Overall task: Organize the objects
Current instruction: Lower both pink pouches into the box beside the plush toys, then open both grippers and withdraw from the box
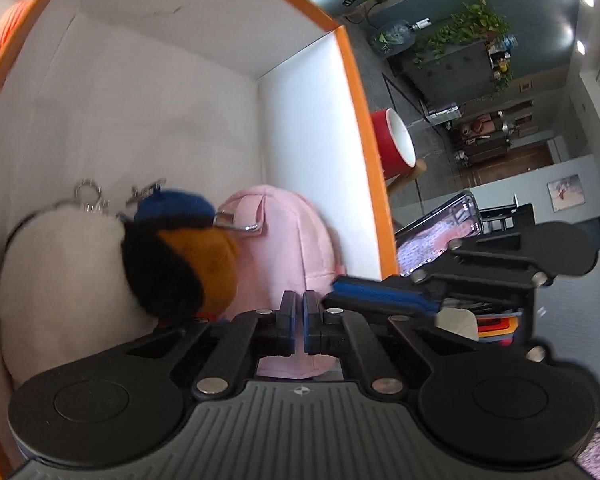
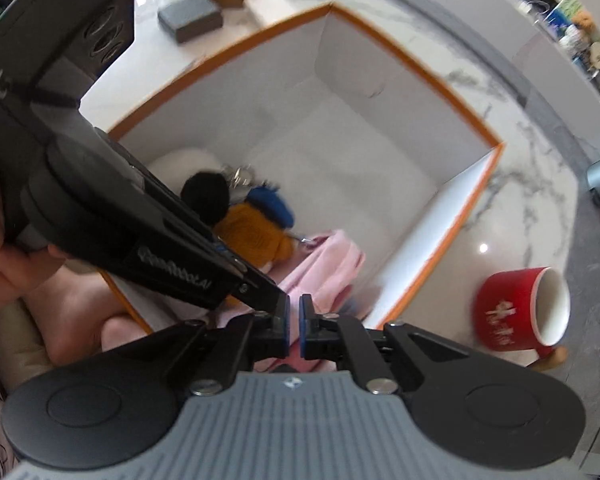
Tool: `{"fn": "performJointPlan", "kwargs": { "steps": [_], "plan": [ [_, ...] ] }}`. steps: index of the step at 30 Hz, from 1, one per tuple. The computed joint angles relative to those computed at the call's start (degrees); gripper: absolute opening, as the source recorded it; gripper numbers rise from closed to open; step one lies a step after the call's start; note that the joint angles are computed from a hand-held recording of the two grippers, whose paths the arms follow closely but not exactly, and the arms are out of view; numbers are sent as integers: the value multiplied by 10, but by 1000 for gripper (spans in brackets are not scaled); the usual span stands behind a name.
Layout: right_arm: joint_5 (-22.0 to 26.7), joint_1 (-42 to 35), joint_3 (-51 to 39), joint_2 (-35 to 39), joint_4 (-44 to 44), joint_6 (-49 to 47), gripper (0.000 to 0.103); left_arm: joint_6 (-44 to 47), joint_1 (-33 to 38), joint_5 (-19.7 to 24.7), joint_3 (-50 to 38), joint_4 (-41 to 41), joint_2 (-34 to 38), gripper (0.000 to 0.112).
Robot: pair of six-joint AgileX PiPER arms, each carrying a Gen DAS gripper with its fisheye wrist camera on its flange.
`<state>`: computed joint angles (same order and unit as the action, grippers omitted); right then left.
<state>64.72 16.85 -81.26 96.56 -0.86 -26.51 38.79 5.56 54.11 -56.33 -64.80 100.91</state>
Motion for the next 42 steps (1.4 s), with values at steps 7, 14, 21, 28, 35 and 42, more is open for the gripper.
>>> {"fn": "performJointPlan", "kwargs": {
  "steps": [7,14,21,28,35,42],
  "plan": [
    [9,6,-8,17,11,11,4,8,5,-7,12,6,-11,7],
    [25,9,-24,-8,11,55,6,9,38,4,21,51,-75,13],
    [-62,63,65,-96,-7,202,23,84,97,-17,90,67,-211,20],
    [-166,122,139,-155,14,289,23,171,242,69,108,106,-293,20],
    [-186,180,114,-117,3,299,36,247,380,116,91,158,-302,25],
    [-180,209,22,-30,-14,281,37,306,413,97,64,168,-248,29]
  ]
}}
